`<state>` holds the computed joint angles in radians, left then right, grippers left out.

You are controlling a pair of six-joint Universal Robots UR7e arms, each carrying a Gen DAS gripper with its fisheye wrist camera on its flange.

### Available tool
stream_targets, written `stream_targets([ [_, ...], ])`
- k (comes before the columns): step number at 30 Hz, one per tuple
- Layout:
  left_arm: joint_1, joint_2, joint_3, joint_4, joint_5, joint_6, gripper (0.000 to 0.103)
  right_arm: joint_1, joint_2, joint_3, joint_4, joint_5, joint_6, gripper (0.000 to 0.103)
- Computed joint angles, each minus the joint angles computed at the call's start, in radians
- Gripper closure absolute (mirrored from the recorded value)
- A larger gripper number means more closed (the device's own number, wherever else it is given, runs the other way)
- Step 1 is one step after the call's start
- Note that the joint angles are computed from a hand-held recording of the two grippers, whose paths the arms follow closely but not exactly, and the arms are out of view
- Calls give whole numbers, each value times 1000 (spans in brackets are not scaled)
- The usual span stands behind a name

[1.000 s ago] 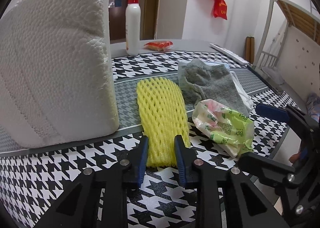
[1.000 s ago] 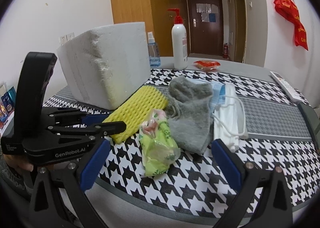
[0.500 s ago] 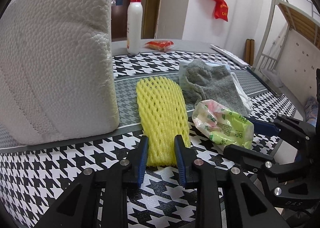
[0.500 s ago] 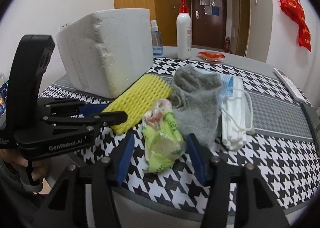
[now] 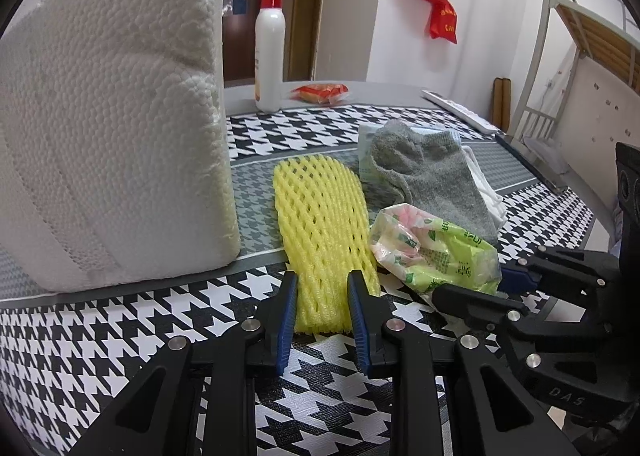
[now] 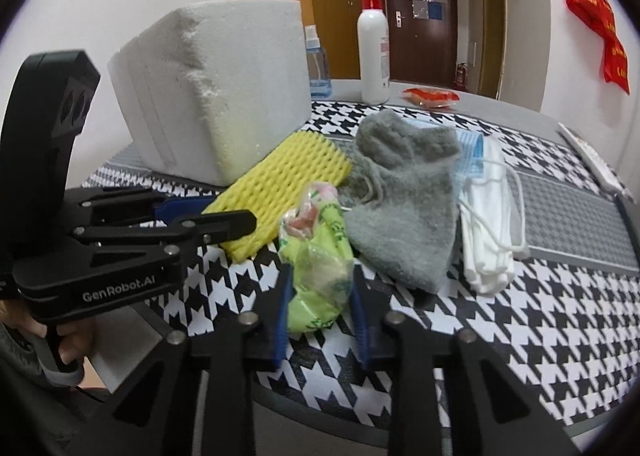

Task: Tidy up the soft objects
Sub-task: 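Close the left gripper on the yellow net while the right gripper closes on the green bag, then lift the yellow net with the left gripper while the right gripper carries the green bag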

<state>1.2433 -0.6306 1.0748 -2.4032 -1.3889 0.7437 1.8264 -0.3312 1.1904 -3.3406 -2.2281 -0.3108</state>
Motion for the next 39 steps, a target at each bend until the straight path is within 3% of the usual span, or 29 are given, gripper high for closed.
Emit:
stream_targets([
  [2,0,-8,18,-27,-6,9,87,-3,-4,12,-25,24,8,76],
  [6,4,-24,34,-33,-29,12,91,6,-5,19,-51,11,2,76],
  [11,10,-59,73,-51,-82,33,92,18,-20,51,-109,6,-6,76],
  [26,3,-136,148,-118,-115,43,92,48,-46,105,-228,-20,-27,76],
  [34,-12,-163,133,-92,-138,61,92,84,-47,71,-253,-55,-51,76],
  [37,-24,-172,121,-73,-130,58,92,94,-61,66,-260,-36,-43,76],
  [39,-29,-185,144,-144,-139,66,92,97,-66,64,-285,-30,-62,76],
])
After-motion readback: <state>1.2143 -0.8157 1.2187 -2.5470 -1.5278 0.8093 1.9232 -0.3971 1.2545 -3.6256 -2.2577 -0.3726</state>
